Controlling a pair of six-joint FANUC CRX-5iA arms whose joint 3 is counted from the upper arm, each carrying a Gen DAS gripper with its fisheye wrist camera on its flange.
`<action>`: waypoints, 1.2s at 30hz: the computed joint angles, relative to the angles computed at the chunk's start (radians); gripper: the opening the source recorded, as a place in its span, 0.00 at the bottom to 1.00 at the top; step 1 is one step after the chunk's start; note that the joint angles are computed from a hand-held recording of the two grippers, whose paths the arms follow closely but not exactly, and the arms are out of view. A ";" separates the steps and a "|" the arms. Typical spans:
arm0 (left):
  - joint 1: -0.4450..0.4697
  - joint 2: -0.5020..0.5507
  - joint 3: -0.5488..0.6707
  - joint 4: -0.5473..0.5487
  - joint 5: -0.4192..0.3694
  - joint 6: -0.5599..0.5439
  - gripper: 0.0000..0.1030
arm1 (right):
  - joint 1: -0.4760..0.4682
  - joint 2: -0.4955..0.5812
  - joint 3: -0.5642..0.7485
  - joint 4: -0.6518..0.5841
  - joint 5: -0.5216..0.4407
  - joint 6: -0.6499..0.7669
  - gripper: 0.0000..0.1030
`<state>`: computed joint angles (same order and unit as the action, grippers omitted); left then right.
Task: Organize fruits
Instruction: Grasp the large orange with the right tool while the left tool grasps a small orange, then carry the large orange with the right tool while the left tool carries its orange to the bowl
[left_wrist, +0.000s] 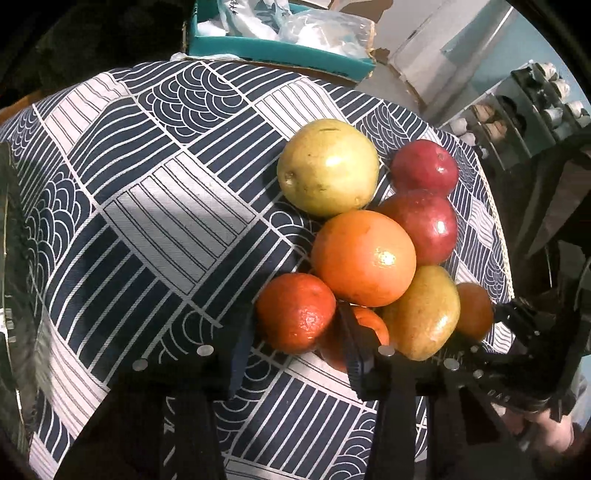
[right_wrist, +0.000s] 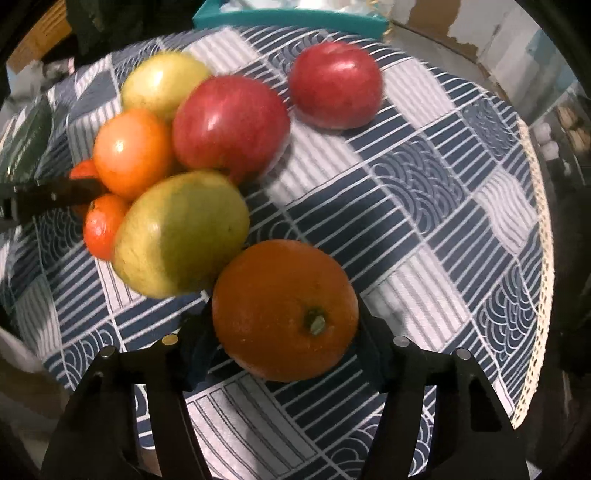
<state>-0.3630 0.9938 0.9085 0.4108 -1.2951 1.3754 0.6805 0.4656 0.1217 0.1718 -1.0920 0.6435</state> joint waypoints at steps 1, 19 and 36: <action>-0.003 -0.001 0.002 -0.008 0.001 0.000 0.43 | -0.002 -0.010 -0.008 0.016 0.006 -0.023 0.63; -0.007 -0.209 -0.206 -0.152 0.230 -0.022 0.41 | 0.068 -0.082 -0.078 0.320 0.086 -0.263 0.63; 0.030 -0.412 -0.410 -0.134 0.444 -0.061 0.41 | 0.109 -0.100 -0.052 0.534 0.159 -0.346 0.63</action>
